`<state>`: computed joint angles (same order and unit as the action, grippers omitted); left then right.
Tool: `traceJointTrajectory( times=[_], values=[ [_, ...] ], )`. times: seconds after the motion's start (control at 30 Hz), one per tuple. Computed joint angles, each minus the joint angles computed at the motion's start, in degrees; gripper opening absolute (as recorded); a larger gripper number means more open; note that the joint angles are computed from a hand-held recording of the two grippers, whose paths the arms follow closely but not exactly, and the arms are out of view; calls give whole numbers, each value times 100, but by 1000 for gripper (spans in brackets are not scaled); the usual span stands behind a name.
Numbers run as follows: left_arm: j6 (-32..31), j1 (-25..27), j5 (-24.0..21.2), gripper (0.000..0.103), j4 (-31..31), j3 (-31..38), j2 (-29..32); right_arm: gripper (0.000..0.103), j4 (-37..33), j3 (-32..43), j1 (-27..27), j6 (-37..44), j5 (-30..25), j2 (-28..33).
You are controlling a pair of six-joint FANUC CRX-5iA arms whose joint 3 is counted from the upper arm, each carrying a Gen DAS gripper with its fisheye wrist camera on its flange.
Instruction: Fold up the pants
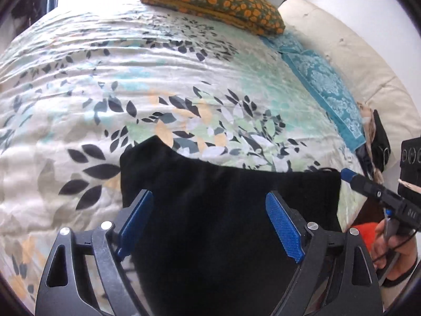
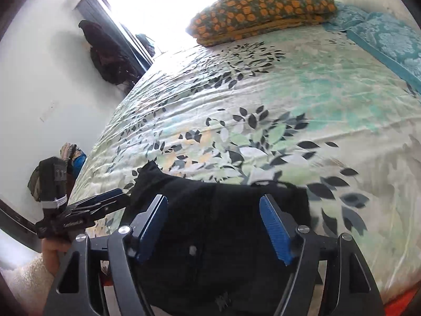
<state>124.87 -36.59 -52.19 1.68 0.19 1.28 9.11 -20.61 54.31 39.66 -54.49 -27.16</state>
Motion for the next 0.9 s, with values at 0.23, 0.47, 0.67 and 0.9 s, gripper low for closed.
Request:
traceJointTrajectory(
  times=[0.23, 0.47, 0.67, 0.9],
  values=[
    [1264, 111, -1338, 90, -1136, 588, 540, 43, -314, 161, -552, 829, -430, 843],
    [1019, -434, -1125, 89, -1304, 258, -354, 68, 487, 27, 251, -28, -564, 150],
    [118, -1740, -2420, 90, -1974, 1065, 543, 77, 266, -460, 668, -213, -1700, -17],
    [1052, -1642, -2066, 89, -1797, 969, -331, 81, 1143, -813, 1407, -1855, -2667, -1423]
  ],
)
